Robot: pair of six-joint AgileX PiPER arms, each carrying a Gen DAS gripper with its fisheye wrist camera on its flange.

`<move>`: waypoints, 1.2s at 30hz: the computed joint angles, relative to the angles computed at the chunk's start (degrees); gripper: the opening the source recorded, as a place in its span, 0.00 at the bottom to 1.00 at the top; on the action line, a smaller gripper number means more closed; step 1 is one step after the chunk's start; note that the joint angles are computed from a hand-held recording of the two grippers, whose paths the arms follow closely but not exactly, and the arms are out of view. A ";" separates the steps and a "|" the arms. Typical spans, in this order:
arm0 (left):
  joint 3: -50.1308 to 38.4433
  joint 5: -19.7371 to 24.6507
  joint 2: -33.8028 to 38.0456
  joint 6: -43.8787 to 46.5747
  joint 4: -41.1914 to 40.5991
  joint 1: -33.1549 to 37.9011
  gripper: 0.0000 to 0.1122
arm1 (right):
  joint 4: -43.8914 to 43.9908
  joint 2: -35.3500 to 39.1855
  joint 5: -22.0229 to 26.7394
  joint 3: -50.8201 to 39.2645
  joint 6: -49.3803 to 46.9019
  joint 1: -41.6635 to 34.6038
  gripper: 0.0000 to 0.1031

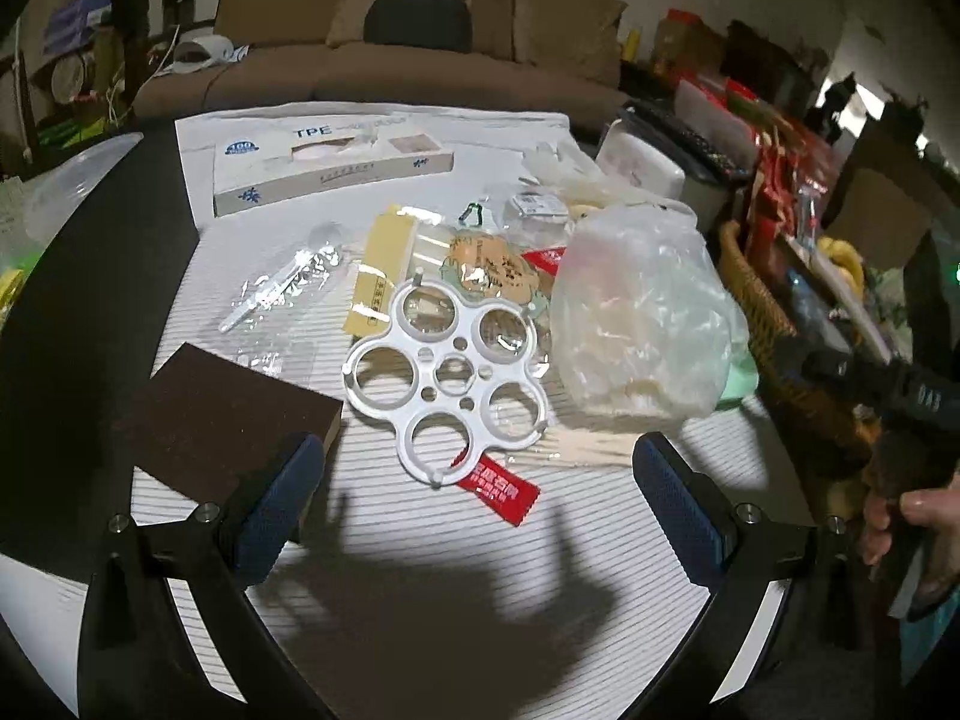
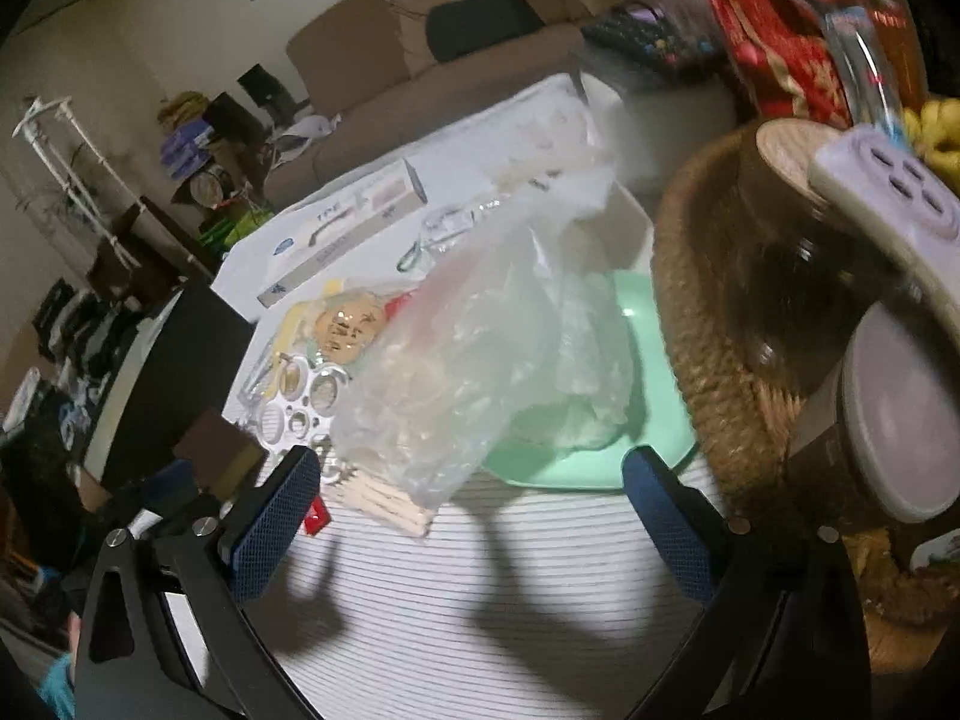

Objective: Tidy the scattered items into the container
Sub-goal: 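Grasp the clear plastic bag with the right gripper and lift it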

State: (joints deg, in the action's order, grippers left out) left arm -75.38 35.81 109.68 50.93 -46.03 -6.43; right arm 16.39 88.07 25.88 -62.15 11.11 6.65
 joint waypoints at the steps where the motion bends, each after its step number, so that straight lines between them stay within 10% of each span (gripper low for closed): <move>1: -0.81 1.26 0.40 -0.48 0.18 0.19 0.92 | 1.52 -0.35 -0.25 0.60 -2.57 -0.17 0.99; 12: -5.30 6.91 2.83 -4.87 -1.21 2.59 0.92 | -19.19 8.68 0.18 -7.87 12.73 5.64 0.88; 22: -7.09 10.39 3.58 -4.68 -1.22 6.04 0.92 | -6.18 16.61 -0.36 -14.15 4.95 3.65 0.18; 28: -8.04 12.21 4.00 -4.15 -3.17 7.44 0.92 | -20.21 7.54 -6.94 -12.41 14.10 6.89 0.11; 36: -7.47 12.76 2.73 -0.08 -7.23 8.75 0.92 | -16.26 11.09 14.87 -45.07 1.98 8.53 0.11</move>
State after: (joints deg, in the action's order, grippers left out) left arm -82.85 48.57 112.41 50.84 -53.26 2.32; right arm 0.12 99.16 40.75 -107.22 13.09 15.18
